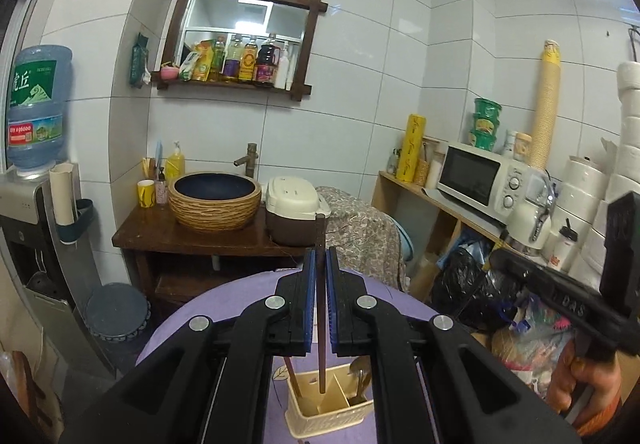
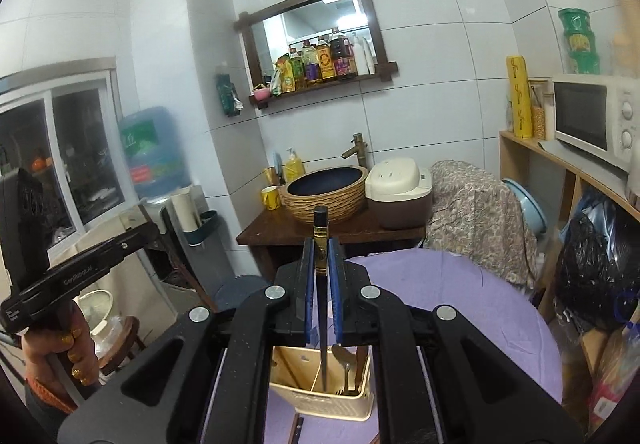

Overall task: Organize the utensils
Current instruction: 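Lower the brown chopstick into the holder with the left tool while the right tool opens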

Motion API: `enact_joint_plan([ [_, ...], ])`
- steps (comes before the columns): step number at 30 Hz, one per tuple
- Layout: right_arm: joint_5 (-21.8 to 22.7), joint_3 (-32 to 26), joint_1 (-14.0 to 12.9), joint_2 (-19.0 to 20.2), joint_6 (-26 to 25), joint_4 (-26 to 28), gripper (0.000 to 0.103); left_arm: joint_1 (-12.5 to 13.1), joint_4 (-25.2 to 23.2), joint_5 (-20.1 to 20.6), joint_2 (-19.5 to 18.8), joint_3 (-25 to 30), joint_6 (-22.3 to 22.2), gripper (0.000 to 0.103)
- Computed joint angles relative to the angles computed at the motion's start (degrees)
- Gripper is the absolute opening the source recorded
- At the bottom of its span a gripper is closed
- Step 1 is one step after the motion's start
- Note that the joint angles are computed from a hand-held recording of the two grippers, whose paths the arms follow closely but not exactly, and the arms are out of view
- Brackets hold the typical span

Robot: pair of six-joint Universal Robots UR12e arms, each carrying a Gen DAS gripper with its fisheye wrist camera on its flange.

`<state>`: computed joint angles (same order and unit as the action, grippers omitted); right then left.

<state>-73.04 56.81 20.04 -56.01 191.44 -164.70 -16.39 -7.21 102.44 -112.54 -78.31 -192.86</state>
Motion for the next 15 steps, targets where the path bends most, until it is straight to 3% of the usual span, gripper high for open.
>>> enact_joint_plan([
  [4, -3.33, -0.17, 1.01, 1.48, -2.04, 1.01, 0.008, -0.19, -0.92, 1.29, -2.03, 0.66, -0.81, 0.007],
  [15, -1.96, 2.53, 1.27, 3.41, -0.27, 5.08, 0.008, -0.11, -6.64, 1.74, -4.62, -0.73, -1.32, 0.006],
])
